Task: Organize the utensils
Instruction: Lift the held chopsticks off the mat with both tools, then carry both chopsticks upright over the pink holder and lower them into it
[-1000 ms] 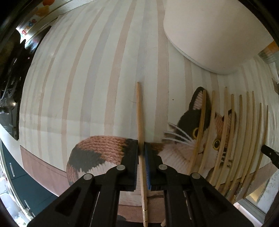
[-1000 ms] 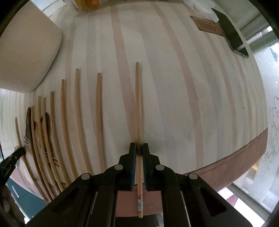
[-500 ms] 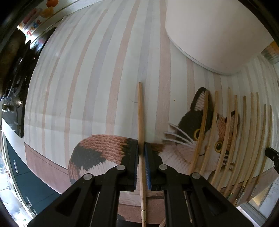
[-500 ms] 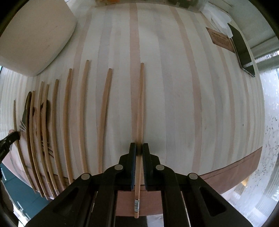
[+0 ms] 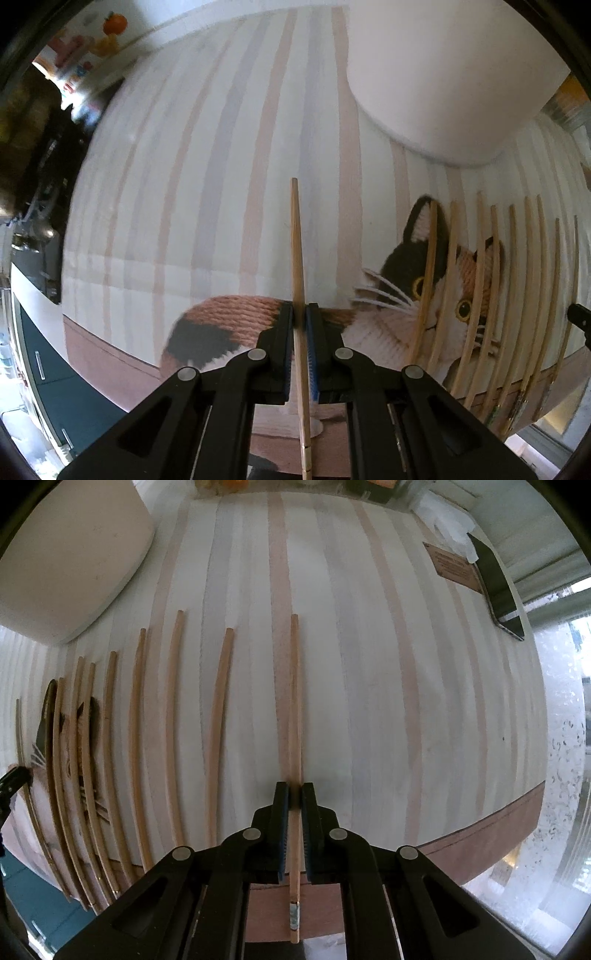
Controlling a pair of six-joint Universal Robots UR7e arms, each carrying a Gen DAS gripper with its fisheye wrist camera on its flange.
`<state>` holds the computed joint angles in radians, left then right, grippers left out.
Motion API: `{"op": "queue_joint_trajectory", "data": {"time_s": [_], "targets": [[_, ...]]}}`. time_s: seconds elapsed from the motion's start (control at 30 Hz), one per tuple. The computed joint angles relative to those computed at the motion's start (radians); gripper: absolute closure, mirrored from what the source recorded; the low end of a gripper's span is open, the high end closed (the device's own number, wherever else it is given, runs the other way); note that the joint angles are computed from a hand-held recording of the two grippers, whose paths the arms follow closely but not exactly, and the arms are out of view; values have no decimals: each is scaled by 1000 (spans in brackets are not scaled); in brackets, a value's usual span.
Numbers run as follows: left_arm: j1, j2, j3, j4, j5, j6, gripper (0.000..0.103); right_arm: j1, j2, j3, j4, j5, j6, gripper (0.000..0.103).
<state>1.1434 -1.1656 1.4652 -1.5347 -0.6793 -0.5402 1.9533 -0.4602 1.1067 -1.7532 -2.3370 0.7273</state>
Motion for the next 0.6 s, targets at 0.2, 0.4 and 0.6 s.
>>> {"op": "queue_joint_trajectory", "data": {"time_s": [0.2, 0.4, 0.6], "targets": [[-56, -54, 17, -66, 68, 27, 99, 34, -57, 89, -148, -23, 15, 96], [-110, -94, 17, -146, 107, 59, 99, 78, -92, 115, -263, -48, 9, 96], [-139, -116, -24, -258, 111, 130, 99, 115, -125, 108, -343, -51, -21, 96]]}}
